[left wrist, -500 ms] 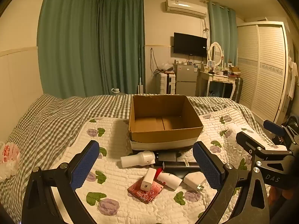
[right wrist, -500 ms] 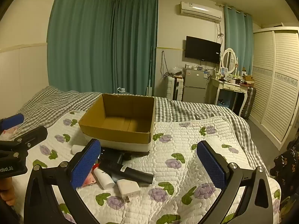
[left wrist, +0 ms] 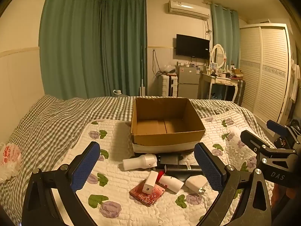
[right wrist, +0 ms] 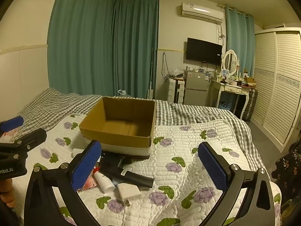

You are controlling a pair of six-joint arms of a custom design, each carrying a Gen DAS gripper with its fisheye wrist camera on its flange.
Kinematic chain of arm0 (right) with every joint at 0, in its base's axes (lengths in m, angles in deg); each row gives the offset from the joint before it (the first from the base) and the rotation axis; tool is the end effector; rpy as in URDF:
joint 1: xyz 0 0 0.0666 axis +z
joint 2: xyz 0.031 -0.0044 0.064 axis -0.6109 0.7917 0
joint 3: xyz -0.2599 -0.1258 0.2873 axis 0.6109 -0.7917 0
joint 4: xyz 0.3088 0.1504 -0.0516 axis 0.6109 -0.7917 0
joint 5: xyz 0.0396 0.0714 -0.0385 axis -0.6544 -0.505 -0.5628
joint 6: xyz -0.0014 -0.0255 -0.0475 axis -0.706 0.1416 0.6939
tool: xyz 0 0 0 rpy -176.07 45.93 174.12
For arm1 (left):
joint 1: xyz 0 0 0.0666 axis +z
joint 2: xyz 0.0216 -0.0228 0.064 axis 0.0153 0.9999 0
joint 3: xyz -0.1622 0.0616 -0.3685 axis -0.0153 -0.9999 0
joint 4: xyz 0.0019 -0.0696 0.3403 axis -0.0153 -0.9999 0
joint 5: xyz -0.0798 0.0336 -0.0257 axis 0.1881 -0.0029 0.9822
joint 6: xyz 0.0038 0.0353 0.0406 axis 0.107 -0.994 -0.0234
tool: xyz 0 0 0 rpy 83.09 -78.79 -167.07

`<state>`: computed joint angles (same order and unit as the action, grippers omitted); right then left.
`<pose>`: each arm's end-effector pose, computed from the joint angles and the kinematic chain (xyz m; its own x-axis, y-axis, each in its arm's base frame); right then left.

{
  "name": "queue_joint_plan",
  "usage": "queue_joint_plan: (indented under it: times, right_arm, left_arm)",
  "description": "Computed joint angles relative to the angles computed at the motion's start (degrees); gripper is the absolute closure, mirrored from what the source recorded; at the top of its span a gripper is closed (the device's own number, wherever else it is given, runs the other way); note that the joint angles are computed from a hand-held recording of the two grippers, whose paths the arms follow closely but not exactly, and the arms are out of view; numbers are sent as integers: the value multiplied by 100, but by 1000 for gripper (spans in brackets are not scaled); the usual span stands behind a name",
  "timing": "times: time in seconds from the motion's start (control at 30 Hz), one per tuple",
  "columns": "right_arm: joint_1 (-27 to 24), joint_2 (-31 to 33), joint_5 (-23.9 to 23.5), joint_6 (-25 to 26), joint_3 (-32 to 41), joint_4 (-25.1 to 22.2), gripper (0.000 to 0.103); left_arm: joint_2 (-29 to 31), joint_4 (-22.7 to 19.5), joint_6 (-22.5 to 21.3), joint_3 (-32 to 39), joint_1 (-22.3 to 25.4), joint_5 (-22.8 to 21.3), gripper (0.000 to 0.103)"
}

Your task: Organize rigid objects

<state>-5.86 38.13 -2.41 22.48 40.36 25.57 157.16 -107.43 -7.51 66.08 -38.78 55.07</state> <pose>0.3560 0.1989 0.4434 -0.4047 -0.0346 -0.9138 0.0139 0.9989 -0.0440 0.3654 -0.2821 0.4723 -0.4281 0.0694 -0.9011 0.1503 0.9886 0.0048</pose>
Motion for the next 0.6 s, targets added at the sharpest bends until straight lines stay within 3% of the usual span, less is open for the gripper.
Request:
queue_joint_plan:
  times: [0.6]
  right_arm:
    - [-16, 11, -140, -1, 2, 31, 0]
  left_arm:
    - [13, 47, -16, -42, -14, -60, 1]
